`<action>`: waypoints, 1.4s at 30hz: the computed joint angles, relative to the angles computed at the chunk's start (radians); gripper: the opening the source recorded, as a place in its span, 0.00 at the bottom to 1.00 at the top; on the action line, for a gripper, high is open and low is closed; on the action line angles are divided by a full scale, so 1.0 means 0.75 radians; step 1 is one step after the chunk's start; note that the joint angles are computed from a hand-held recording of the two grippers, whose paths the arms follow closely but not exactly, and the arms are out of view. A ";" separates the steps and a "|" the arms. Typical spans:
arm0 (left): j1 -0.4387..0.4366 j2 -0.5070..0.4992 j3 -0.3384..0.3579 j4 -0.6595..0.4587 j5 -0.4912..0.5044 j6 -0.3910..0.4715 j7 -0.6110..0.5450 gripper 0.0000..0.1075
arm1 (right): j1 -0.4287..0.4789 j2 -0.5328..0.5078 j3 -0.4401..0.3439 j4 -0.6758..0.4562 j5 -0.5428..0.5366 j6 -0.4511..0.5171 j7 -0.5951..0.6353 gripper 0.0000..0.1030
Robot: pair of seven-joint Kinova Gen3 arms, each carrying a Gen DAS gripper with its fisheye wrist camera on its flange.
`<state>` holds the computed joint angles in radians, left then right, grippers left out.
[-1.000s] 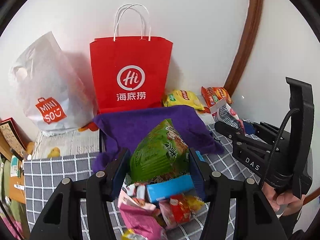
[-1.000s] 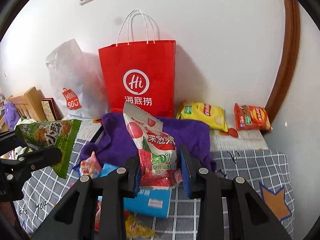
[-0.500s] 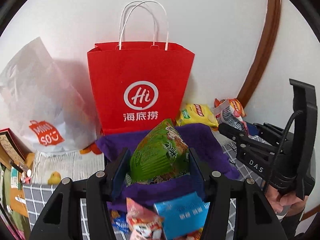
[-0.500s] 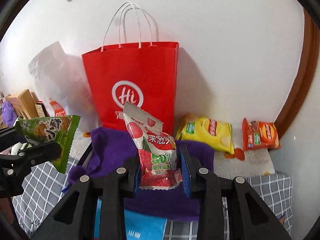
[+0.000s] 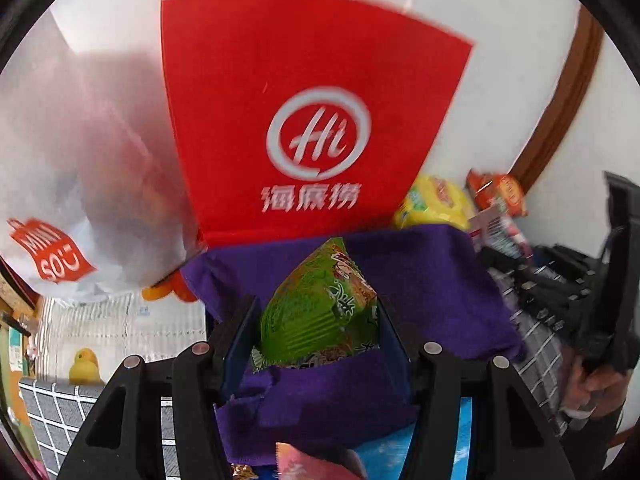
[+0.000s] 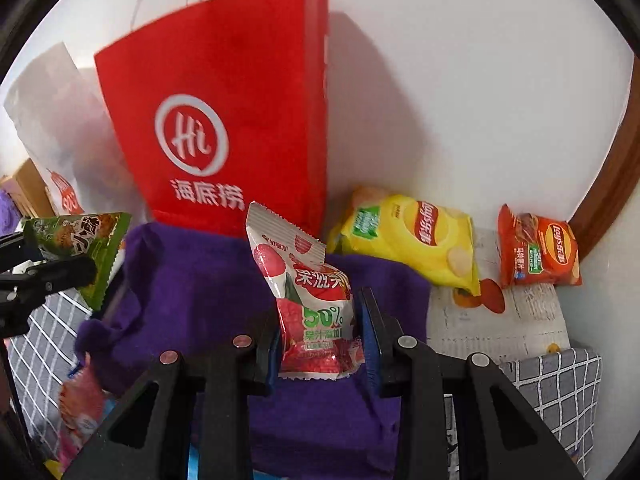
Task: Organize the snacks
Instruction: 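Carry both packets onto the purple towel and open both tools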
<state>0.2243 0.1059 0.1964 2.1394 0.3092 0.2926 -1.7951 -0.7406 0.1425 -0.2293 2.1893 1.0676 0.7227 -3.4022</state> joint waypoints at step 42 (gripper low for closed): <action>0.083 0.318 -0.011 -0.174 -0.209 0.166 0.255 0.52 | -0.041 0.260 0.275 -0.116 -0.405 -0.235 0.518 0.54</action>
<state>0.2868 0.3447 0.1880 2.0093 0.1522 0.4170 -1.6035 -0.7711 0.3372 -0.0233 2.1027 0.7635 0.5468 -3.0137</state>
